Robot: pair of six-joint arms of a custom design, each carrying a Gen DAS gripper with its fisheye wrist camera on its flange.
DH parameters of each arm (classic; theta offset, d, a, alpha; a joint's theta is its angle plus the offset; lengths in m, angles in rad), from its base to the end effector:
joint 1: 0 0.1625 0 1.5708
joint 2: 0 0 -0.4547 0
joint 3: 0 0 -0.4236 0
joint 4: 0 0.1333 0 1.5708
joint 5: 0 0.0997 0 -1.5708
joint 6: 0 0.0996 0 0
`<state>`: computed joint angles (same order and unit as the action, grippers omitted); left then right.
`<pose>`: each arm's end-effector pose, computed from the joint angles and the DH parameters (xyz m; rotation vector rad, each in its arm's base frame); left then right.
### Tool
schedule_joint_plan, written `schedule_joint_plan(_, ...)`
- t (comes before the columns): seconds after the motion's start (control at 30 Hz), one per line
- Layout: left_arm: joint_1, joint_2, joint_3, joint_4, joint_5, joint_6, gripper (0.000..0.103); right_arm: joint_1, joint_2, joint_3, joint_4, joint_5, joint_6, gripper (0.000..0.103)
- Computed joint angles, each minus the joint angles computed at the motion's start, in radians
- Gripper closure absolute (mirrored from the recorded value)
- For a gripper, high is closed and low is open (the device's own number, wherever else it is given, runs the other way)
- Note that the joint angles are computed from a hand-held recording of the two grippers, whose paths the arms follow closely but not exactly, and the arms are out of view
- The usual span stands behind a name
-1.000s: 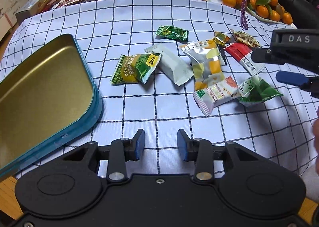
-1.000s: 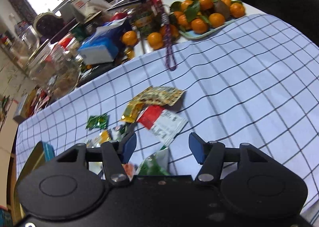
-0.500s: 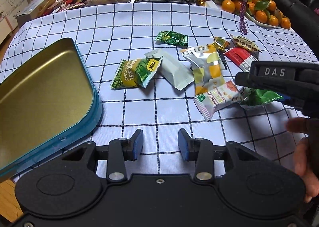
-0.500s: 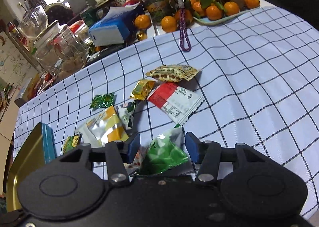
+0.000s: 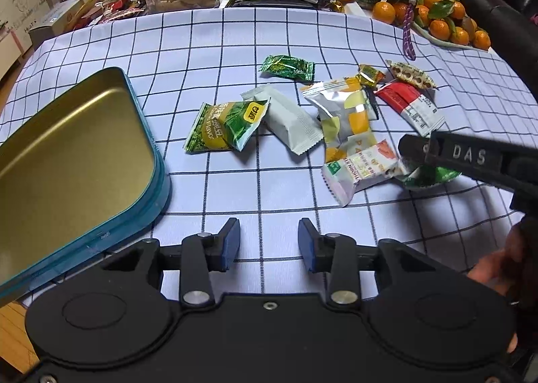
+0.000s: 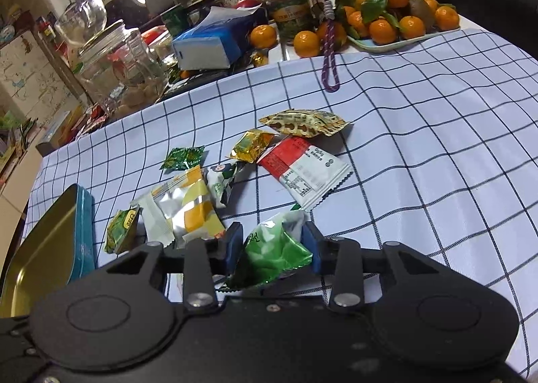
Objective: Organize snacks
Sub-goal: 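Grasp the white-orange snack packet with the left gripper while the right gripper holds the green packet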
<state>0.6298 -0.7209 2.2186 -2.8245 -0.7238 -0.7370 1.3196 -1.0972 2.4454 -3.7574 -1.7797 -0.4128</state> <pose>-0.2439 -0.4350 -0.0479 0.3666 2.3129 -0.5926 -0.0003 -0.4542 0.1630 0.0857 -2.5111 0.9716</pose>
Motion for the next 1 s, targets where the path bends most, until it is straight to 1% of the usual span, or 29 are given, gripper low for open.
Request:
schedule_joint_plan(0.13, -0.018, 0.018, -0.002, -0.057, 0.002, 0.049, 0.057, -0.011, -0.029, 0.012, 0.015, -0.002, -0.064, 0.066)
schedule_joint_plan(0.23, -0.035, 0.043, -0.009, -0.103, 0.003, 0.136, 0.057, -0.019, -0.042, 0.013, -0.02, -0.026, -0.073, 0.068)
schedule_joint_plan(0.3, -0.046, 0.063, -0.016, -0.129, 0.011, 0.202, 0.057, -0.029, -0.061, 0.011, -0.02, -0.034, -0.061, 0.069)
schedule_joint_plan(0.4, -0.06, 0.1, -0.031, -0.159, 0.039, 0.305, 0.057, -0.049, -0.084, 0.012, -0.015, -0.018, -0.044, 0.07)
schedule_joint_plan(0.5, -0.059, 0.131, -0.048, -0.177, 0.049, 0.423, 0.056, -0.06, -0.092, 0.013, -0.004, -0.006, -0.039, 0.07)
schedule_joint_plan(0.63, -0.064, 0.177, -0.054, -0.265, 0.085, 0.635, 0.056, -0.074, -0.095, 0.015, 0.003, 0.018, -0.038, 0.07)
schedule_joint_plan(0.7, -0.057, 0.179, -0.056, -0.297, 0.06, 0.716, 0.056, -0.083, -0.102, 0.015, 0.014, 0.036, -0.028, 0.07)
schedule_joint_plan(0.77, -0.042, 0.176, -0.066, -0.301, 0.026, 0.77, 0.054, -0.087, -0.103, 0.015, 0.013, 0.041, -0.022, 0.07)
schedule_joint_plan(0.9, -0.012, 0.172, -0.092, -0.298, -0.007, 0.821, 0.052, -0.095, -0.113, 0.012, 0.039, 0.052, -0.031, 0.069)
schedule_joint_plan(1.0, 0.016, 0.152, -0.115, -0.268, -0.061, 0.858, 0.052, -0.101, -0.116, 0.012, 0.048, 0.062, -0.027, 0.069)
